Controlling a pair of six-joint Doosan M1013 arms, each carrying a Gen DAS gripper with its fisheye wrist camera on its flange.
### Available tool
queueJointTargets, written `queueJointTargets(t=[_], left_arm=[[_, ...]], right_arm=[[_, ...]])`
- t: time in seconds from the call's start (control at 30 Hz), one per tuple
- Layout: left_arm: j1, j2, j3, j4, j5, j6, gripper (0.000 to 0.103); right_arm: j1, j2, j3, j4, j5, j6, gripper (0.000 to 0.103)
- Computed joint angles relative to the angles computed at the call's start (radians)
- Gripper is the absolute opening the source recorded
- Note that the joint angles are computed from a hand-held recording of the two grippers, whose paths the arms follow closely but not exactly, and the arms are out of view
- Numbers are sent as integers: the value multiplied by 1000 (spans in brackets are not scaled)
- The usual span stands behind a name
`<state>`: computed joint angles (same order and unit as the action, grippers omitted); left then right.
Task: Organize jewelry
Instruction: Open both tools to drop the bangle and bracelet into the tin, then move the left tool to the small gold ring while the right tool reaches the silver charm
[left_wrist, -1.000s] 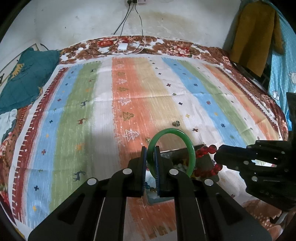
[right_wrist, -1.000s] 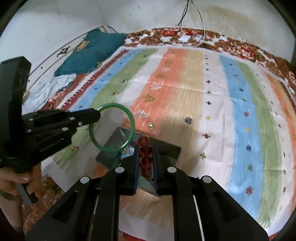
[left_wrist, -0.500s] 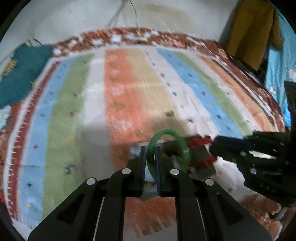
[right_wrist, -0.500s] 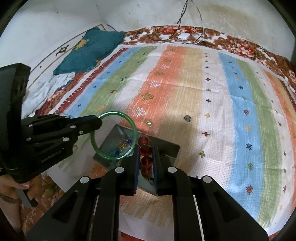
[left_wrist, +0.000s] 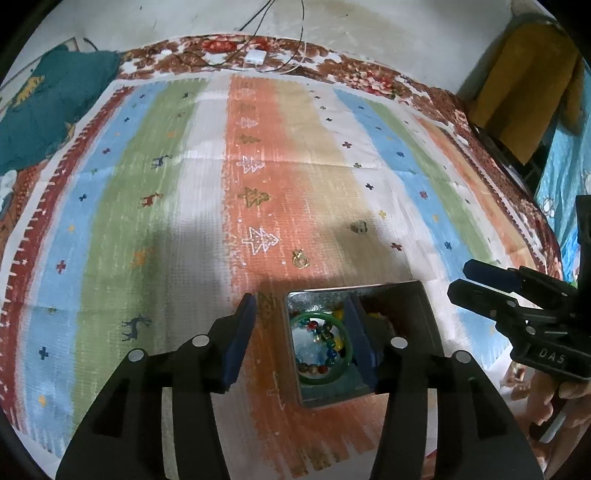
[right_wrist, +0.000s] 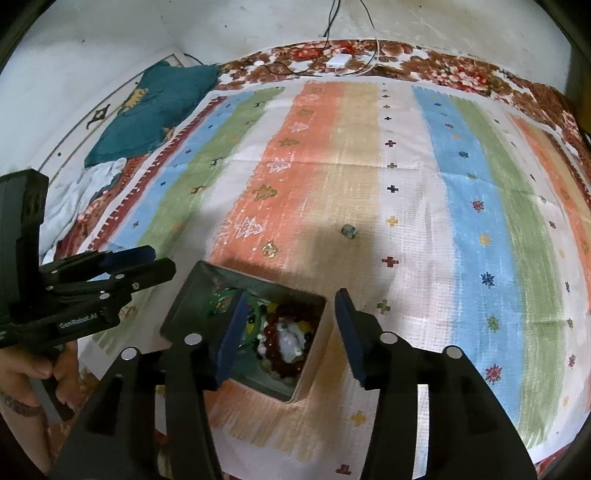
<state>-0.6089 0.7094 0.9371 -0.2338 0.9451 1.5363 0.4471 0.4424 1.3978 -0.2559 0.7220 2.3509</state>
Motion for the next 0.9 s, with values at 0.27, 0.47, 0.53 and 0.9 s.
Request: queueJointTargets(t=[0.27,0.47,0.53,0.9], left_arm=[[14,57,-87,-67,70,7,62],[15,107,-167,-59,135,3,64],[15,127,-197,-56,162,3,64],[5,219,-348,-30,279,22,66]], right_arm=[[-25,22,-26,41,19,-14,67],[-42,38,-42,52,43,-14,70],[-49,44,-48,49,50,1,70],[-79,83,-89,74,87,30,70]])
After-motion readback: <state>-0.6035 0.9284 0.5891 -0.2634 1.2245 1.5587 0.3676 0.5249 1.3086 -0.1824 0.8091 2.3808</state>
